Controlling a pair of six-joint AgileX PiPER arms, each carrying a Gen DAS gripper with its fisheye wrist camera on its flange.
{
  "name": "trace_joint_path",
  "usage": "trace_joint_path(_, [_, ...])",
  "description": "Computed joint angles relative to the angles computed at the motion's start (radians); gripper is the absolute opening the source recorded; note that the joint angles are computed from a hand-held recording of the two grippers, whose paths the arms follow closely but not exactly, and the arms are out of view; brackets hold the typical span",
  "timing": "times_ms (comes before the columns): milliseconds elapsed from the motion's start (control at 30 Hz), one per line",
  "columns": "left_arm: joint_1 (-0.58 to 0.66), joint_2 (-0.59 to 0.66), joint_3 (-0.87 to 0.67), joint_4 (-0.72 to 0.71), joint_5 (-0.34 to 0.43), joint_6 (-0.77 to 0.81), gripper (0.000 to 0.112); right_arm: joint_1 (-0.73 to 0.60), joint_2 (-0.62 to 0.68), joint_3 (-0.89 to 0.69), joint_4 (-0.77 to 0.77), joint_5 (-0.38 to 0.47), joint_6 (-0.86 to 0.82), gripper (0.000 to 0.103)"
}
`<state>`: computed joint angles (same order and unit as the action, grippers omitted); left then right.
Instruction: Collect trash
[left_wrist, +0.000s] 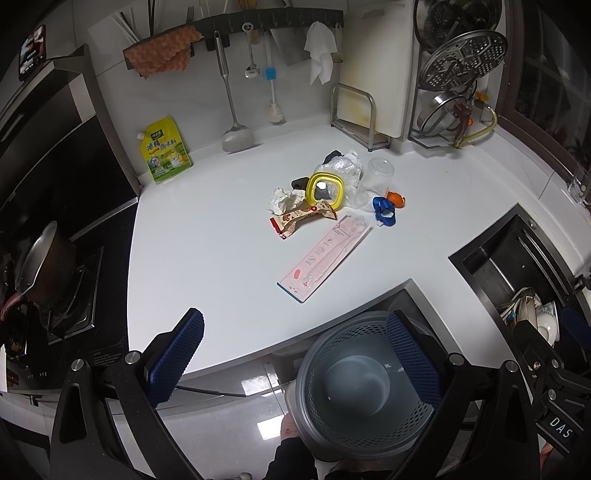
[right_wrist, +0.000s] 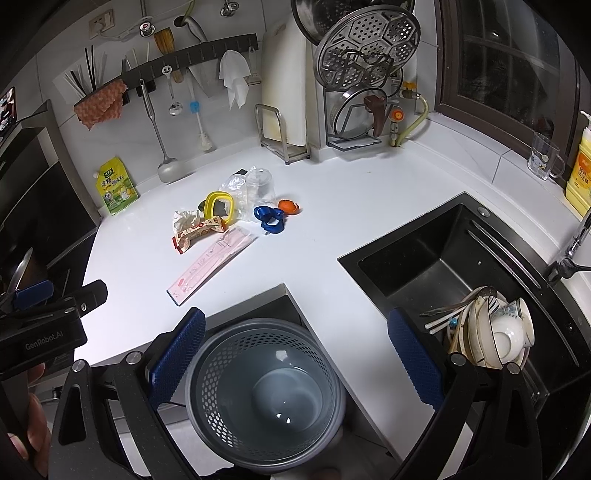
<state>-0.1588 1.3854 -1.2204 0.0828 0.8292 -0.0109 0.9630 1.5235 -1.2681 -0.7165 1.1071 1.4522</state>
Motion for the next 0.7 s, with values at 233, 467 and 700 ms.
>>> trace_joint_path(233, [0.003, -0.001, 0.0, -0.003, 0.0, 0.005, 0.097, -0.007, 0.007, -0.012, 0.007, -0.003, -0.011, 0.094])
trace_joint_path(467, [0.009, 0.007, -0.014, -0.005, 0.007, 0.014, 0.097, -0.004, -0.002, 0.019, -0.001, -0.018, 0.01, 0.094])
trace_joint_path(700, [-0.001, 0.018, -0.015, 0.006, 0.005, -0.003, 0.097, -0.025, 0.013, 0.048, -0.005, -0.067, 0.024, 0.094])
